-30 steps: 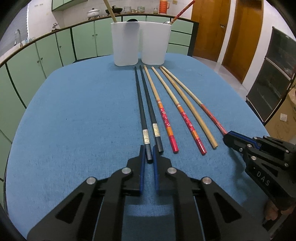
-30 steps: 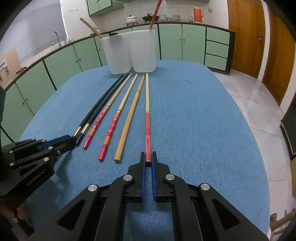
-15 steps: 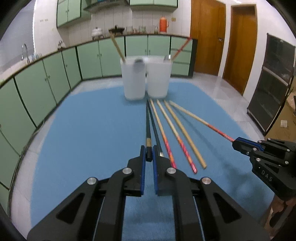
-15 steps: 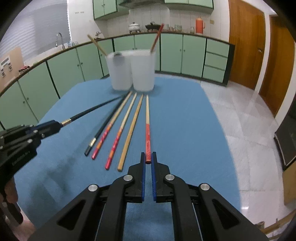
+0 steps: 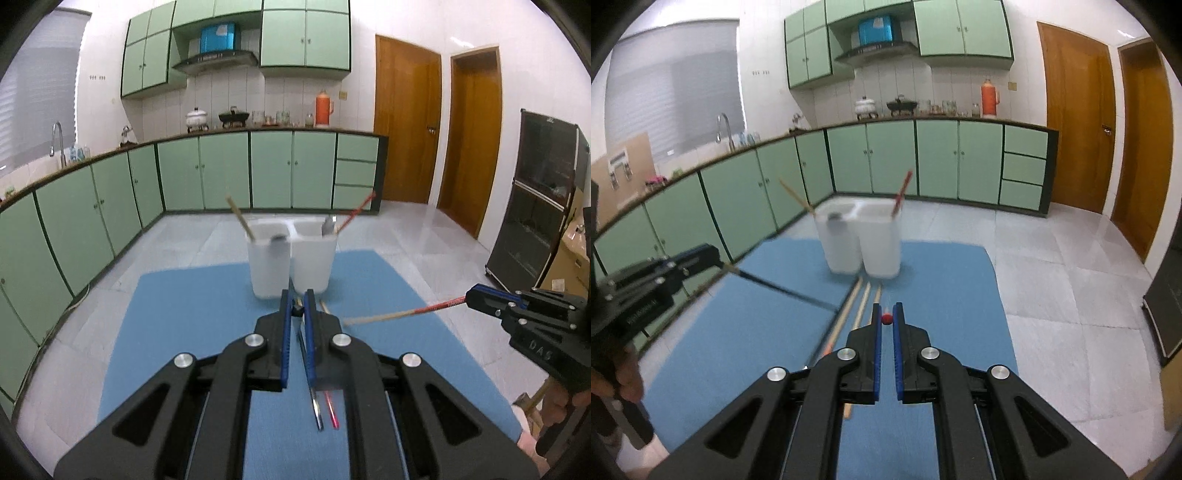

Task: Organize utensils
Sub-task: 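Lift both chopsticks and lower them upright into the white holder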

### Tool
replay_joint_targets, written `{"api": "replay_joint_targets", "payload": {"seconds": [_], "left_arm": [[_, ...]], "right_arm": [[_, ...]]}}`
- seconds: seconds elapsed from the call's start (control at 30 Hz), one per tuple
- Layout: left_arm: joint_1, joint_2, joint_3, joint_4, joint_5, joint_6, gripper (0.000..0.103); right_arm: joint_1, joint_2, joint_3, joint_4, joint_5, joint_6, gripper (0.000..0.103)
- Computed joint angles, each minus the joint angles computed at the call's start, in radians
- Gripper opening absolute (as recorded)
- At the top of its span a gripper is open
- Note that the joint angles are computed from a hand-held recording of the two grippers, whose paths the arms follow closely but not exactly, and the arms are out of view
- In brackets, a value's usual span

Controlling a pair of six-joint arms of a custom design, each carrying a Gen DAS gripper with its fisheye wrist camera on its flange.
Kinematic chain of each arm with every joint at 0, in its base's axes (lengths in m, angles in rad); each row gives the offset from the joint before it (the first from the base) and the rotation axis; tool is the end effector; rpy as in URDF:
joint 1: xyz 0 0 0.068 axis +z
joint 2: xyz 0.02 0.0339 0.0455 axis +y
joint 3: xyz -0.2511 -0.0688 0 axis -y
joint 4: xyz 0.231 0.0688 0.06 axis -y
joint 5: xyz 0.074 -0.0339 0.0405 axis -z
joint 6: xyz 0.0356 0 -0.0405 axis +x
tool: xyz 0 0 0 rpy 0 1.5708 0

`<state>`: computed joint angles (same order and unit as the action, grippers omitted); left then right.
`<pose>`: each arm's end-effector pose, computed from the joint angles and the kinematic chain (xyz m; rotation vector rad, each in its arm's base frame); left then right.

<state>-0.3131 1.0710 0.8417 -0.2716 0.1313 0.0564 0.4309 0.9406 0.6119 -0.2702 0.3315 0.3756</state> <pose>0.2213 -0.0765 0.2873 0.4614 2.0283 -0.2932 0.1856 0.0726 0.2379 0.1291 2.1312 0.1136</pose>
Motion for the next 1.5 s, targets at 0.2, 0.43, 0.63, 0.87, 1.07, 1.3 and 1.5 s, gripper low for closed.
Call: {"api": "replay_joint_targets", "payload": {"seconds": [0.2,0.43,0.63,0.87,1.07,1.3,1.5], "left_arm": [[-0.015,0.073,0.118,0.002,-0.001,-0.009,0.006],[-0.011,0.117,0.212,-0.002,0.015,-0.021,0.006],[-0.010,0.143,0.257,0.007,0.011,-0.023,0.006],[-0.007,0.199,0.353,0.047,0.004,-0.036,0.006],[-0.012,0.287,0.500,0.091,-0.017,-0.052,0.006],[-0.022,0.405,0.647,0.131,-0.043,-0.069,0.006],[-0.050,0.515,0.748,0.171,-0.078,-0.063,0.006]], "right_arm": [[-0.074,0.049,0.115,-0.003,-0.081,-0.052,0.006],[-0.113,0.092,0.224,-0.021,-0.151,-0.106,0.006],[-0.129,0.136,0.293,-0.010,-0.169,-0.143,0.006],[-0.162,0.180,0.383,0.020,-0.190,-0.169,0.006],[-0.201,0.246,0.465,0.057,-0.199,-0.180,0.006],[-0.249,0.344,0.555,0.090,-0.229,-0.178,0.006],[-0.263,0.464,0.671,0.103,-0.215,-0.205,0.006]]}}
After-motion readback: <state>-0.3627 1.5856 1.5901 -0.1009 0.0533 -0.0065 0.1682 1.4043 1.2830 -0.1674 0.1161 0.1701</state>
